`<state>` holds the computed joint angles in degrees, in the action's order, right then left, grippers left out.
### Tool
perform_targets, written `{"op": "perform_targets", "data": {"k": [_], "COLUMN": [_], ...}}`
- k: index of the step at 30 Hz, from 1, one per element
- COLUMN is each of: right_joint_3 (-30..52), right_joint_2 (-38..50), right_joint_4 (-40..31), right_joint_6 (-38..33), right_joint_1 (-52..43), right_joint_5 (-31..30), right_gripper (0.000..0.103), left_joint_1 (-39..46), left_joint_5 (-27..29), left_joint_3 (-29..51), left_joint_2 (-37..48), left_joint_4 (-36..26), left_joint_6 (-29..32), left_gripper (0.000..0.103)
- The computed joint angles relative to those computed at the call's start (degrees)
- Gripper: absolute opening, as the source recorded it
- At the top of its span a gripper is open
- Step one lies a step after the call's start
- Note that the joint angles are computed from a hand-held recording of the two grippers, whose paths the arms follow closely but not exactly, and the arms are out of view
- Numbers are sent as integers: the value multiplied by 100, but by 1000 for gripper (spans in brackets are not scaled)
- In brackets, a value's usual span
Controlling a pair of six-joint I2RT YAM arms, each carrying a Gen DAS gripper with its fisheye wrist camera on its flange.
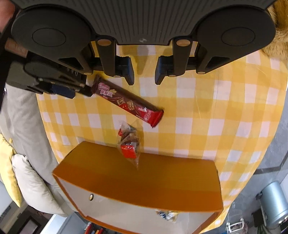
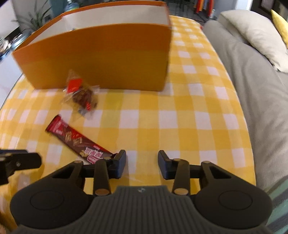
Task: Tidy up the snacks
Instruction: 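Grasp the red chocolate bar with the left gripper while the right grasps the red candy packet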
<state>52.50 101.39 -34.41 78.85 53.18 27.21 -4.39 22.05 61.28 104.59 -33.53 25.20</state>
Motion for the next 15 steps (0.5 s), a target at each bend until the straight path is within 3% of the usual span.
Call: {"op": "perform_targets", "data": {"k": [3,5,10,12,15], "right_joint_3": [29,17,-180,-133,-140], "right_joint_2": [22,41,-55,-30,-102], "right_joint_4": [247,479,1387,1453,1172], "right_joint_6": [-307,-565,-1163,-1268,-889], "right_joint_1": [62,83,113,142,154], "right_joint_5": [-108,-197,-519,-520,-275], "right_gripper": [38,40,42,41,43], "left_joint_1": [95,160,105,-2,-247], "left_joint_5": [73,148,26,-63,-154], "left_joint_3": [124,209,316,277,131], "left_joint_2": [142,225,349,327,268], "left_joint_4": [-57,-78,14,107,306], "left_joint_6": [-168,-287,-530,-539,-461], "left_gripper": [35,45,49,52,55]}}
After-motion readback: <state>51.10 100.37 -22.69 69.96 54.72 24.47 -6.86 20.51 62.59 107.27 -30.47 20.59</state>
